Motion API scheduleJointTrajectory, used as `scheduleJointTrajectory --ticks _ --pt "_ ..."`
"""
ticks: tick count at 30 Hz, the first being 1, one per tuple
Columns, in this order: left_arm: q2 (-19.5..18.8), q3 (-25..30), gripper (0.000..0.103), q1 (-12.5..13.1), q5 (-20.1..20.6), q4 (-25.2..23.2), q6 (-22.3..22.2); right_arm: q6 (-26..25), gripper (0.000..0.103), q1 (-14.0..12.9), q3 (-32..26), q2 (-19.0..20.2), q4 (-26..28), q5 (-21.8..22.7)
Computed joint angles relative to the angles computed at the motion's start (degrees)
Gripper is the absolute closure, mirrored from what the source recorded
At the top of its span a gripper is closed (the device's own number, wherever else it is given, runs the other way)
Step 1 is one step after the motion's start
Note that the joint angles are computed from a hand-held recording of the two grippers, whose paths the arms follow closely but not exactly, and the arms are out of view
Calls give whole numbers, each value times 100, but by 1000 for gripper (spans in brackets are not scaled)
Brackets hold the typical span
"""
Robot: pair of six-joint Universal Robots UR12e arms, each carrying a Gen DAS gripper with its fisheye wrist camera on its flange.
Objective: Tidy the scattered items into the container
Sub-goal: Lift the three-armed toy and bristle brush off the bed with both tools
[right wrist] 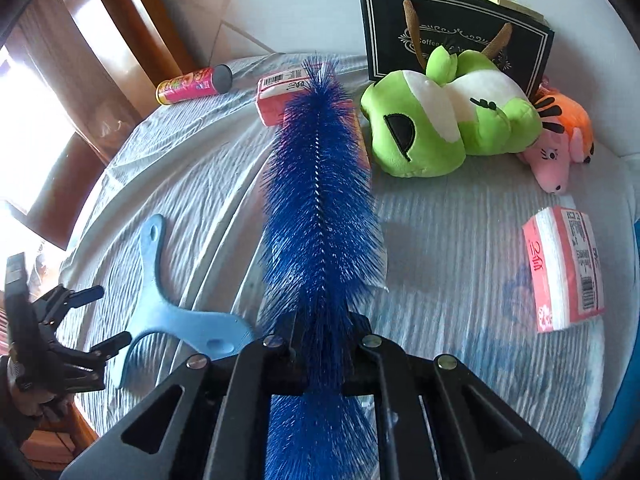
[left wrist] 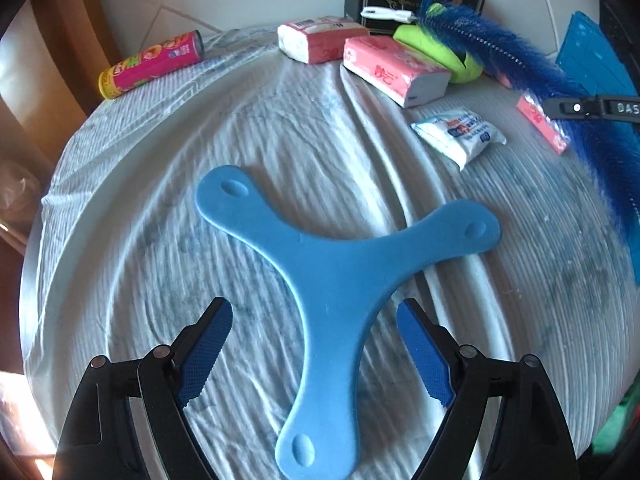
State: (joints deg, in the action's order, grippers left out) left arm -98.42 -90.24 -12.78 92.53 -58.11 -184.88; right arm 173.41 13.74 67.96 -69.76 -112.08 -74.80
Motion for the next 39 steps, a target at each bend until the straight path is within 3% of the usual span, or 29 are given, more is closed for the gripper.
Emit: scheduleJointTrajectory --ticks 4,7,8,9,10,12,17,24,39 --pt "-115 -10 18 24 -263 -412 374 169 94 -84 325 -304 4 151" --pt "-91 -87 15 31 -336 -281 461 271 94 -103 460 -433 -41 199" --pt "-76 -96 26 46 -384 -242 418 303 94 -109 500 -476 -63 215" --pt "-60 -100 50 77 -444 -188 347 312 94 -135 536 -526 -59 254" --pt "-50 -82 65 114 -516 -199 259 335 94 -140 563 -560 -72 274" --pt "-41 -51 64 187 -650 -259 102 350 94 -147 609 -625 -91 316" --pt "43 -92 65 149 -372 -103 56 350 94 -132 676 -731 -194 365" --pt "182 -57 65 129 -277 111 7 302 94 -160 751 -907 -308 431" --pt "447 135 65 -159 186 166 -274 118 94 -314 980 -1403 -377 552"
